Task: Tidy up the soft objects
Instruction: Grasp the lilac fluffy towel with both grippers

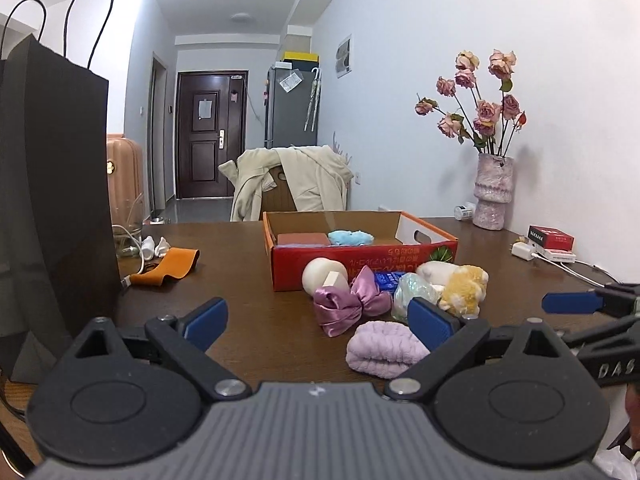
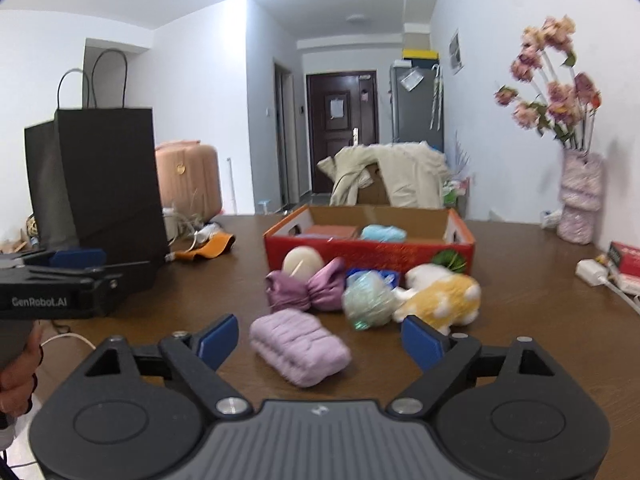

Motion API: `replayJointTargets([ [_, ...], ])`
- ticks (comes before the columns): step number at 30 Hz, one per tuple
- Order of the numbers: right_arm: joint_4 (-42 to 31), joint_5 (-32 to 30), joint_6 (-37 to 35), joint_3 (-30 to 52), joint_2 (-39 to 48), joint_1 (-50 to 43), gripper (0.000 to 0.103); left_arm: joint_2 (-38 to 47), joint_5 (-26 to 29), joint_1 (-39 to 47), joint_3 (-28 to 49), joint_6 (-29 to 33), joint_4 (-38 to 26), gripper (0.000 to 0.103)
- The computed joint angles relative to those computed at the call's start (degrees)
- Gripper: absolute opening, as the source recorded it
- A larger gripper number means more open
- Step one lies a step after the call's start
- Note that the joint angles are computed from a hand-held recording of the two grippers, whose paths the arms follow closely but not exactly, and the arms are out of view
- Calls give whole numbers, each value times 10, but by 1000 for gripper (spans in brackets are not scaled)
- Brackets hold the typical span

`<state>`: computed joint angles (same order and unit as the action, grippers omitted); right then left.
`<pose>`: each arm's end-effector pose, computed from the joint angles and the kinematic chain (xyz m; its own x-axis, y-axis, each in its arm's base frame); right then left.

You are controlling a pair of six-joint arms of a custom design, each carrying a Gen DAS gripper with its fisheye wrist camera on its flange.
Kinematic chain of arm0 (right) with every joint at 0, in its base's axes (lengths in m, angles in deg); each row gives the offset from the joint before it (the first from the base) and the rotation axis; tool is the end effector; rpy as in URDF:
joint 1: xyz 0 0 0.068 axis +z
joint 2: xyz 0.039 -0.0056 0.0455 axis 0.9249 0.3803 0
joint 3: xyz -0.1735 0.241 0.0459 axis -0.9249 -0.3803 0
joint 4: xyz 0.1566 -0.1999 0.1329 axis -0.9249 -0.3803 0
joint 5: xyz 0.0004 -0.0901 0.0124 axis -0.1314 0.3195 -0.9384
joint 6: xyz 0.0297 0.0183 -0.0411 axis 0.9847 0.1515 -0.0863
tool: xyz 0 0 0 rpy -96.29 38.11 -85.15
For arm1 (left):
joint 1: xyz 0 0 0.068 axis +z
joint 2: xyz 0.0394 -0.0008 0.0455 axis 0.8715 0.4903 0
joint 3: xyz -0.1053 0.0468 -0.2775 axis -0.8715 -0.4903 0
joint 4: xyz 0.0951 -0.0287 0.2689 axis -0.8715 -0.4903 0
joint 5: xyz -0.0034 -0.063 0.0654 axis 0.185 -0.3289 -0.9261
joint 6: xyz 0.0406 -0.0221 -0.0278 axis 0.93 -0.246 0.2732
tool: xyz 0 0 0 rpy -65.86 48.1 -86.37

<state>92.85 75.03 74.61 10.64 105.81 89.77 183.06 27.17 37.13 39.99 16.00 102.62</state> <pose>0.3282 0.1338 0.0815 -0.3763 -0.0914 -0.9220 -0.3632 0.9300 0.0560 0.3104 -0.1240 0.0937 -0.3031 -0.0066 -0.9529 0.0966 0.9946 -0.0377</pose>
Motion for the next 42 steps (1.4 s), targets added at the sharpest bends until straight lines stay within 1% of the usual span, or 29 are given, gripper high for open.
replayJointTargets([
  [4,-1,12,0,10,14,10,88,13,12,10,17,-4,-13,98],
  [8,-8,23,16,21,23,8,88,31,32,21,45,-8,-37,98],
  [13,-39,25,27,52,43,1,88,58,56,33,82,-7,-61,98],
  [19,-75,24,33,101,81,4,87,96,82,52,144,-10,-107,98],
  [21,-92,28,34,119,92,8,85,110,94,59,169,-13,-129,98],
  [23,-109,24,30,138,105,8,80,126,107,66,196,-17,-153,98],
  [24,-110,21,31,144,111,7,79,134,113,68,210,-20,-165,98],
  [25,-115,20,33,152,117,6,78,142,121,71,225,-24,-180,97],
  [27,-126,17,36,171,131,3,78,156,140,76,254,-33,-208,89],
  [28,-134,16,37,182,139,2,76,163,153,78,267,-38,-219,86],
  [29,-145,16,38,194,145,0,70,169,170,81,279,-43,-232,81],
  [30,-157,18,40,205,151,-2,67,174,187,84,294,-48,-250,75],
  [31,-164,22,45,213,155,-5,61,179,202,86,306,-52,-265,72],
  [32,-167,27,51,218,158,-8,60,186,221,87,318,-54,-279,68],
  [35,-179,52,63,223,157,-16,60,197,248,83,335,-50,-298,66],
  [37,-185,48,73,221,152,-25,60,203,259,79,340,-47,-297,65],
  [40,-159,-9,116,210,143,-47,60,207,269,82,349,-58,-309,64],
  [42,-147,-51,146,216,148,-60,60,208,278,85,352,-64,-314,63],
])
